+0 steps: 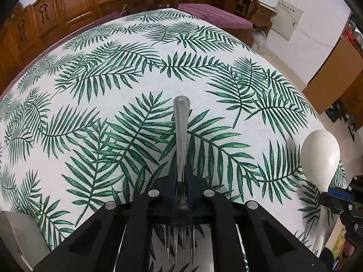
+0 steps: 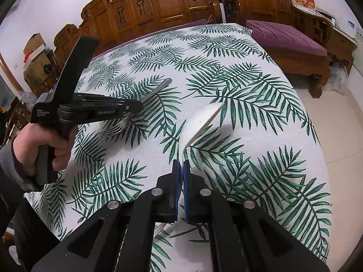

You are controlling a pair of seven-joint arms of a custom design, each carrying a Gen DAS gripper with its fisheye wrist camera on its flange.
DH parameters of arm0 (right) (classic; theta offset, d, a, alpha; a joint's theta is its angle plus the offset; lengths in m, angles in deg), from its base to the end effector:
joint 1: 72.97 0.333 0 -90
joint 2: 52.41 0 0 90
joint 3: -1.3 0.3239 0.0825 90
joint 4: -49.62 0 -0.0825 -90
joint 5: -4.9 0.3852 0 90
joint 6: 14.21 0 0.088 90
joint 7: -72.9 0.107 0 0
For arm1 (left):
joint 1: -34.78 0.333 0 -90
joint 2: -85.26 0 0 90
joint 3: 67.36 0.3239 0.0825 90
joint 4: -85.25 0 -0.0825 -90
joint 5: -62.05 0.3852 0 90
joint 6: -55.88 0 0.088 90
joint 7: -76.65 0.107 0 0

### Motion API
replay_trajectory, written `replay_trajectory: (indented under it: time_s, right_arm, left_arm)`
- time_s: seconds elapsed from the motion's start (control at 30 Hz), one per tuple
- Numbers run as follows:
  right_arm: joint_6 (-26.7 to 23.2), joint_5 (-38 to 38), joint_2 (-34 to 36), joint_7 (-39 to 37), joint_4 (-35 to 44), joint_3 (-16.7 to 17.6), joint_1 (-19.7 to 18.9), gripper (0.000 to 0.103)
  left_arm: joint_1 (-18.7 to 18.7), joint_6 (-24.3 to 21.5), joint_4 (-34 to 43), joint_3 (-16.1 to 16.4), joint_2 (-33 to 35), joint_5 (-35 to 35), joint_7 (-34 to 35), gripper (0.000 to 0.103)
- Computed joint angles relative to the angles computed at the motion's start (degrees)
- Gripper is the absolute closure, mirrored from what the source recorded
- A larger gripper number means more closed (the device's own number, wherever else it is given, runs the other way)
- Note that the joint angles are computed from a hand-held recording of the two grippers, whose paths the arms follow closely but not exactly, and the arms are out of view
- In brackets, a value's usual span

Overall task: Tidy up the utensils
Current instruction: 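Carry the fork over the grey tray with the left tool while the right tool holds the spoon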

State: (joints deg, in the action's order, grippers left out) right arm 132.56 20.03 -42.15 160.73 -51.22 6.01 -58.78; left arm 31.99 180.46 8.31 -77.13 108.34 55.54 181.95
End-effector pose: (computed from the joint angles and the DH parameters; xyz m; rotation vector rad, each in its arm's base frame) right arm 0.6284 0.2069 0.5395 -1.9265 1.5966 -0.2470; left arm 0.7069 -0.1368 0.5559 -1.5745 2.4120 -0.6174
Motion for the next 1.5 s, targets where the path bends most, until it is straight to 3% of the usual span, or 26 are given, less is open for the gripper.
replay_trajectory:
  time_s: [0.67, 1.1, 1.5]
  right_arm:
    - [0.2, -1.5, -0.6, -1.7, 1.9, 1.2, 2.3, 0.098]
    - [-0.9, -4.6, 2.4, -1.1, 8.1, 3.1, 6.9, 0.098]
    - [-4.3, -7.5, 8.7, 1.0, 18.9, 4.1, 11.5, 0.098]
  left_arm:
    - [3.2, 4.4, -15.9, 1.4, -15.4, -7.1, 5.3, 0.097]
    - [6.3, 6.2, -26.3, 6.7, -28.1, -13.0, 10.5, 0.097]
    - [10.3, 7.8, -30.5, 10.4, -30.3, -12.5, 10.6, 0.097]
